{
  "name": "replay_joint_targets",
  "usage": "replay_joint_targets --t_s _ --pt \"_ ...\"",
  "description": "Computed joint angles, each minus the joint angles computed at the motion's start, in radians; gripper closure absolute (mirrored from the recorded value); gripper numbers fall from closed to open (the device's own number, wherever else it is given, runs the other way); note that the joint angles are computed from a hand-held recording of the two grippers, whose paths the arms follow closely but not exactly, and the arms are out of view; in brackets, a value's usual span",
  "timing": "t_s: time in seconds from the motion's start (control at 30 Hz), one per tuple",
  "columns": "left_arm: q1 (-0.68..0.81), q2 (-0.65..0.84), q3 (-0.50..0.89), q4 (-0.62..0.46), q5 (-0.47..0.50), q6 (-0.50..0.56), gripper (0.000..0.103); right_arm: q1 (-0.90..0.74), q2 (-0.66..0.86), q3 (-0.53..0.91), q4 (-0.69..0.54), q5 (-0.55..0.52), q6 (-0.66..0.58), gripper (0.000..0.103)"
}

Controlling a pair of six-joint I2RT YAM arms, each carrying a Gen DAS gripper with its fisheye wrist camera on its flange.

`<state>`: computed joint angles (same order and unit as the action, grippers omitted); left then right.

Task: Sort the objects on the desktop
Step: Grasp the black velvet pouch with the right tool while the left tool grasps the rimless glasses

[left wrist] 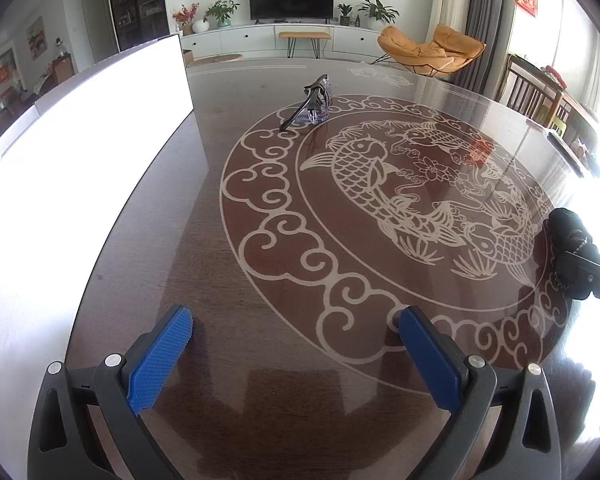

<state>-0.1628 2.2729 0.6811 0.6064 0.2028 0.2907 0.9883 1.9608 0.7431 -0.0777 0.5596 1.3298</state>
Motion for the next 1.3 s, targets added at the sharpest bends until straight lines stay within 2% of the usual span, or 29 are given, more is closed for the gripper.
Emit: replay_joint_targets --t_s 0.17,0.23,0.27,0.33,0.43,0.6,0.73,0.87,0.97,1.03,1.1,1.13,1.2,1.3 --pt "-0.001 0.002 0.002 -0.001 0.001 0.004 0.0 -0.01 0.103 0.132 -0.135 0.04 -0.059 0.0" --pt "-0.005 0.003 0.03 -0.048 0.01 0.03 0.0 -0.011 0.099 0.126 -0.127 0.04 -0.059 0.0" --pt "-0.01 0.004 0.068 -0.108 0.023 0.067 0.0 -0.011 0.097 0.12 -0.125 0.041 -0.059 0.0" --pt "-0.029 0.011 0.192 -0.296 0.025 0.13 0.0 -0.014 0.087 0.104 -0.117 0.04 -0.063 0.0" --pt "-0.056 0.073 0.407 -0.485 -0.015 0.095 0.0 -0.014 0.089 0.107 -0.12 0.04 -0.063 0.0" --pt "-0.105 0.205 0.722 -0.665 -0.075 -0.021 0.0 -0.016 0.083 0.099 -0.116 0.04 -0.065 0.0" --pt "-0.151 0.303 0.951 -0.811 -0.104 -0.065 0.0 -0.016 0.082 0.098 -0.116 0.04 -0.065 0.0" --pt "-0.184 0.379 1.107 -0.87 -0.114 -0.055 0.0 -0.016 0.081 0.097 -0.116 0.04 -0.066 0.0" --pt "-0.185 0.427 1.201 -0.908 -0.083 -0.043 0.0 -0.015 0.086 0.104 -0.119 0.04 -0.065 0.0" --pt "-0.185 0.404 1.151 -0.833 -0.061 -0.027 0.021 -0.015 0.086 0.104 -0.12 0.04 -0.065 0.0" --pt "-0.178 0.376 1.106 -0.792 -0.052 -0.031 0.071 -0.015 0.085 0.103 -0.119 0.04 -0.065 0.0" --pt "-0.175 0.372 1.103 -0.795 -0.049 -0.033 0.079 -0.015 0.086 0.105 -0.12 0.04 -0.065 0.0" --pt "-0.16 0.35 1.061 -0.777 -0.038 -0.037 0.079 -0.016 0.081 0.097 -0.117 0.04 -0.066 0.0" --pt "-0.13 0.264 0.871 -0.66 -0.019 -0.055 0.079 -0.015 0.085 0.103 -0.119 0.04 -0.065 0.0"
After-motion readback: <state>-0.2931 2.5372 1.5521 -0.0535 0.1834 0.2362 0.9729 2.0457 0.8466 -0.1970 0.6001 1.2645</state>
